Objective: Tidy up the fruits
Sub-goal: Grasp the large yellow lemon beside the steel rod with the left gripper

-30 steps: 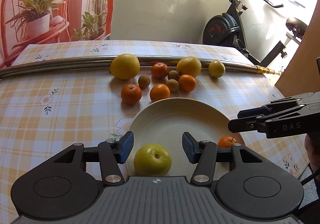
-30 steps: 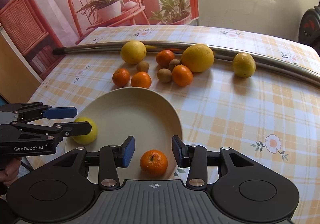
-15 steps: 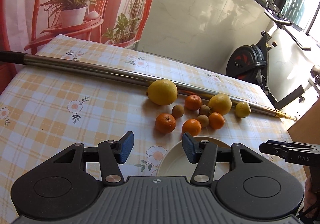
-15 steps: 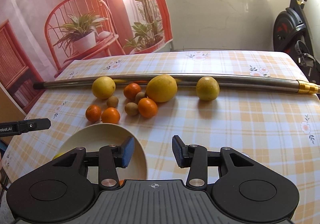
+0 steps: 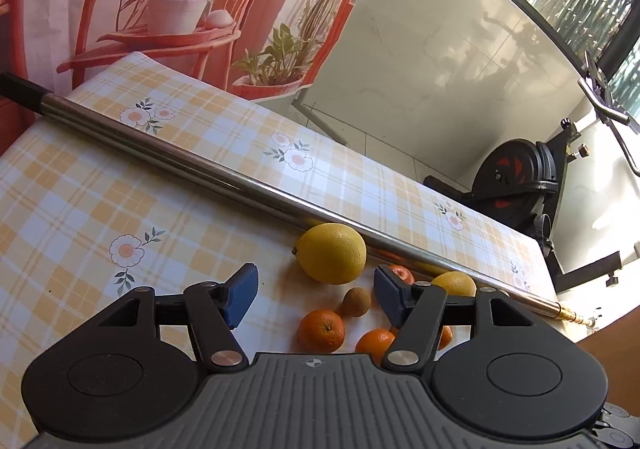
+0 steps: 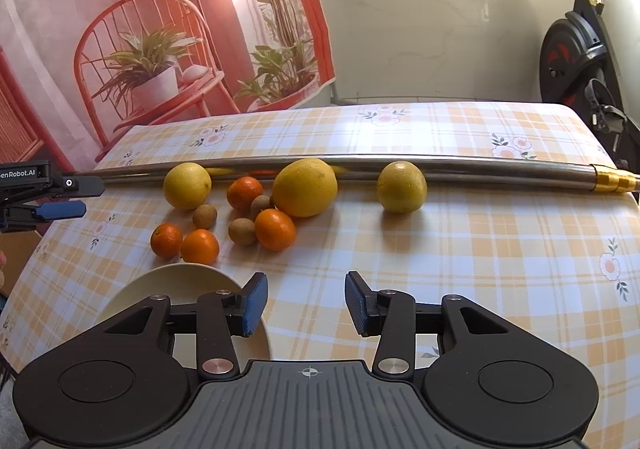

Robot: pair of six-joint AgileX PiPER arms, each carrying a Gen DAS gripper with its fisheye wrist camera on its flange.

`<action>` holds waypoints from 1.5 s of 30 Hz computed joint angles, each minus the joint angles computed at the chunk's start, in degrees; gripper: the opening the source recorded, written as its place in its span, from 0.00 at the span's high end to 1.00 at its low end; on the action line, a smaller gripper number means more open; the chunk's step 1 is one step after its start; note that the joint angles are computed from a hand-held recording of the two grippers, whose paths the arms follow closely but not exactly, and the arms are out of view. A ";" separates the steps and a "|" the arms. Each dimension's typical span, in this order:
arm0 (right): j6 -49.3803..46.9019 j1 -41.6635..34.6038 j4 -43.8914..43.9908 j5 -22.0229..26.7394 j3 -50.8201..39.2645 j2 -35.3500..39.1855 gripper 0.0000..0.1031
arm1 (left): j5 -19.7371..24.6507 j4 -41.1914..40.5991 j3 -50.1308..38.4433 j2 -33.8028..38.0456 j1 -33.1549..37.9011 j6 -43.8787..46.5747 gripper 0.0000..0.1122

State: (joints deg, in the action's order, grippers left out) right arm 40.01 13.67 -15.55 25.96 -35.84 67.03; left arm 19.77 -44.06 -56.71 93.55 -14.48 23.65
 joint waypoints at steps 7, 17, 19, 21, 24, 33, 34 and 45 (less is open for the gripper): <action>-7.76 -5.59 6.31 -2.50 0.53 1.42 0.61 | 4.37 -2.75 -10.66 10.87 0.13 -11.69 0.39; -18.26 -11.23 15.54 -5.09 0.93 4.95 0.61 | 5.10 7.06 -19.01 19.04 -2.29 -25.26 0.39; -19.89 -11.83 17.10 -5.46 1.03 5.41 0.61 | 4.91 8.28 -19.75 20.05 -2.90 -25.94 0.40; -21.41 -12.28 18.59 -5.65 0.92 5.96 0.61 | 4.70 9.70 -20.43 20.95 -3.32 -27.29 0.40; -22.85 -12.75 19.96 -5.94 1.00 6.54 0.61 | 4.52 10.38 -21.18 21.95 -3.62 -28.45 0.40; -26.92 -14.37 23.80 -6.45 1.42 7.58 0.61 | 1.29 9.96 -18.80 20.91 -4.52 -22.23 0.43; -27.31 -14.44 24.19 -6.48 1.32 7.79 0.61 | 1.09 10.46 -18.32 20.43 -4.61 -21.70 0.43; -28.20 -12.13 24.12 -6.57 -1.01 9.77 0.61 | 1.35 -1.56 -13.41 15.58 -2.89 -1.58 0.63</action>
State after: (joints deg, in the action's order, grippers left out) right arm 11.82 1.54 8.57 19.39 -36.86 76.80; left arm 21.12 -45.62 -70.12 109.12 -17.38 22.07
